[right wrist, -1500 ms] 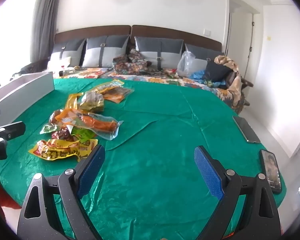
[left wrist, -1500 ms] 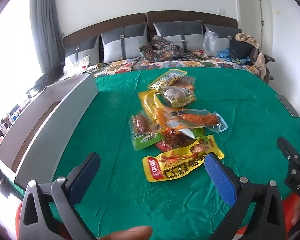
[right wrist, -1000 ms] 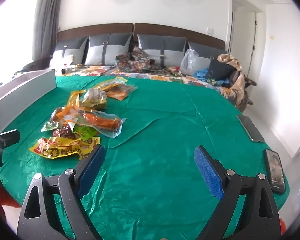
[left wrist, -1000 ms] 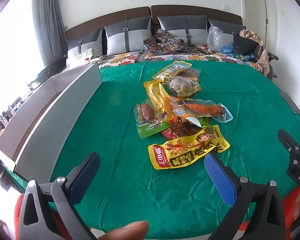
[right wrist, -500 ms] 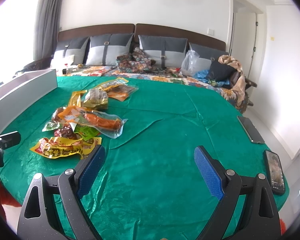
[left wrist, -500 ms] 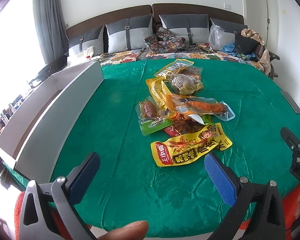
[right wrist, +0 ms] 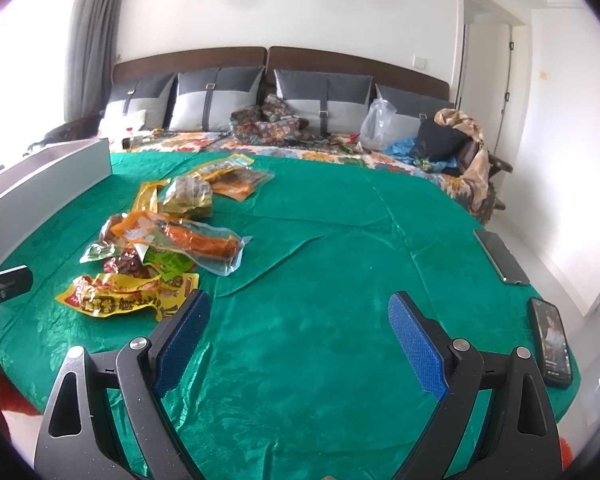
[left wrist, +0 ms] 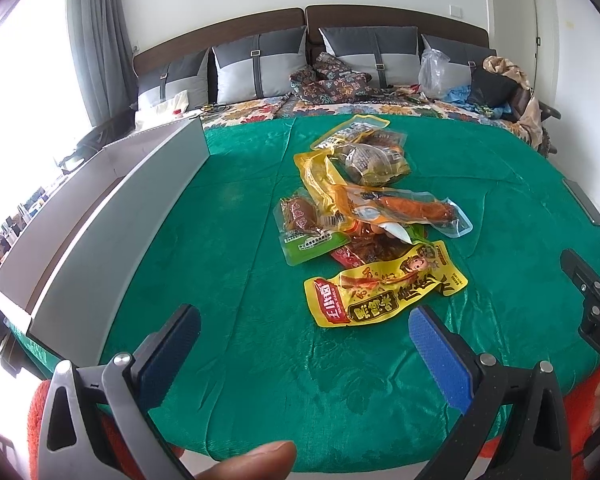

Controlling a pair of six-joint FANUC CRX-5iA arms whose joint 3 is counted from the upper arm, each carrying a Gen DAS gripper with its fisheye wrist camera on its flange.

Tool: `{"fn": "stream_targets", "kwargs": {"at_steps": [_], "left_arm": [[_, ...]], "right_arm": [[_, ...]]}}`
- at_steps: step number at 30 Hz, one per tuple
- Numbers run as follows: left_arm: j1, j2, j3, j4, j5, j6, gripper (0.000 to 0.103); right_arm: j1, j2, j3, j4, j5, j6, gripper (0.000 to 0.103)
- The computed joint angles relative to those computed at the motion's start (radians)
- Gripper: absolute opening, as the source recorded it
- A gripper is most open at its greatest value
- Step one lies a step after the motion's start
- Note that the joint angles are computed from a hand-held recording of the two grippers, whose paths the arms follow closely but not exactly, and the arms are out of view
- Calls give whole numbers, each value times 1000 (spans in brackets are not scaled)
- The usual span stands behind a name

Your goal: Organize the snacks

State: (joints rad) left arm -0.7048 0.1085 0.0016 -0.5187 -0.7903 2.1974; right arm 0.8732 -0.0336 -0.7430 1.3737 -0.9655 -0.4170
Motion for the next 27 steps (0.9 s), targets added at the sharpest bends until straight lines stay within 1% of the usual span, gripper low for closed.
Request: {"fn": "stream_targets", "kwargs": {"at_steps": [27], "left_arm": [[9,30,-1,26,-12,-32,103]], "right_arm": [[-19,13,8,-27,52,31,93]]}}
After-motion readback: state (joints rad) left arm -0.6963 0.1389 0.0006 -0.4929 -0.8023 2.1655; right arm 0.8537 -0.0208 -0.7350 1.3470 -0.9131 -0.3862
